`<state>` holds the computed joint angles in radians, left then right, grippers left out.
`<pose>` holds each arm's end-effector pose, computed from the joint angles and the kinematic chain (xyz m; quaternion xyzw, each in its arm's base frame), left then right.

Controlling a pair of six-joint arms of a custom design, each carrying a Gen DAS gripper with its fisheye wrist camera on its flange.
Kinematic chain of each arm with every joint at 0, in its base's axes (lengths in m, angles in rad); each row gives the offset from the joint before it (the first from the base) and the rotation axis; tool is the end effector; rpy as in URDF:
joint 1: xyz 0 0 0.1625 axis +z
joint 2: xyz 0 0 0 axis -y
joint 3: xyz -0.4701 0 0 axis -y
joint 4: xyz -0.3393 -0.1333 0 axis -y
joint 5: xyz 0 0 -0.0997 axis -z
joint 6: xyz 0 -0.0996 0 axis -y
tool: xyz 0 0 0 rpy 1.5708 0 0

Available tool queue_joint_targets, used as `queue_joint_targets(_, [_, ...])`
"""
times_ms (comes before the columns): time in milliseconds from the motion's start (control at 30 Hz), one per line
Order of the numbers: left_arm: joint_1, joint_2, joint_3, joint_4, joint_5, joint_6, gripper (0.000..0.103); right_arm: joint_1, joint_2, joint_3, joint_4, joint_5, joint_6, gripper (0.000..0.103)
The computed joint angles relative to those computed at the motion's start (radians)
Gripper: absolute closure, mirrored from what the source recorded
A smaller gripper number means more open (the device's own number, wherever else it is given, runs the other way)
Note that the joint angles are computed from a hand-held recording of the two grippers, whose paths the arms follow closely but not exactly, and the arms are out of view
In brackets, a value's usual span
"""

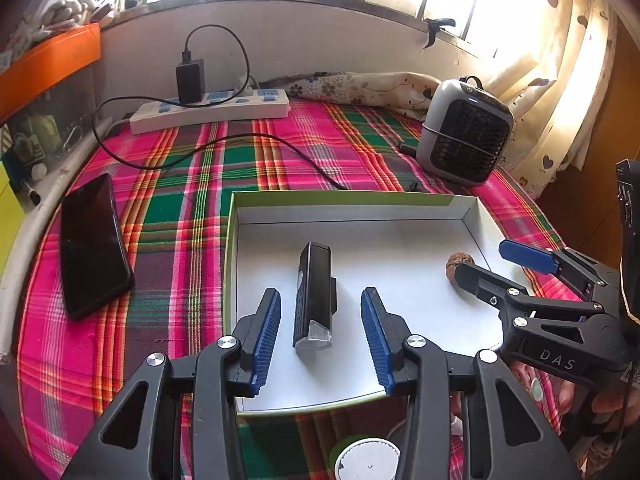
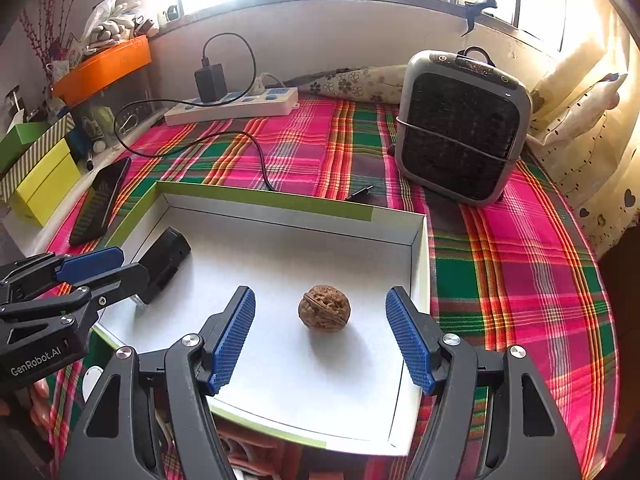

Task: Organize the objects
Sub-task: 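Withdraw both open tools from the box toward the remaining items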

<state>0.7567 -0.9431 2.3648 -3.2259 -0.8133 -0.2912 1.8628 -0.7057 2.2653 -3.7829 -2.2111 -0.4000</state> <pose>-0.1816 -0.4489 0.1601 0.1969 0.9026 -0.2849 0.2558 0.2115 -0.4474 0.1252 0.2100 -0.8800 0.2877 0.3141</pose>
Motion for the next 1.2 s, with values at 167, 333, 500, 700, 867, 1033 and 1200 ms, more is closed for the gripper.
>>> queue_joint_targets(167, [-0.033, -0.022, 0.035, -0.012, 0.019, -0.023, 0.063, 0.013, -0.012, 0.033, -0.030, -0.010, 0.007, 0.035])
queue_joint_targets(333, [-0.067, -0.040, 0.071, -0.013, 0.033, -0.052, 0.063, 0.021, -0.029, 0.068, -0.056, -0.010, 0.026, 0.035])
queue_joint_targets(500, [-0.096, -0.060, 0.109, -0.021, 0.039, -0.072, 0.063, 0.035, -0.035, 0.113, -0.120, -0.022, 0.013, 0.035])
queue_joint_targets(700, [-0.129, -0.089, 0.165, -0.038, 0.045, -0.121, 0.063, 0.044, -0.047, 0.175, -0.183, -0.024, 0.013, 0.035])
queue_joint_targets(867, [-0.154, -0.104, 0.210, -0.039, 0.050, -0.162, 0.063, 0.038, -0.056, 0.226, -0.228, -0.021, 0.022, 0.035])
queue_joint_targets(1033, [-0.177, -0.113, 0.267, -0.076, 0.050, -0.193, 0.063, 0.026, -0.047, 0.285, -0.314, -0.015, 0.014, 0.035])
queue_joint_targets(1200, [-0.177, -0.117, 0.303, -0.089, 0.040, -0.227, 0.063, 0.003, -0.038, 0.346, -0.382, 0.005, 0.017, 0.035])
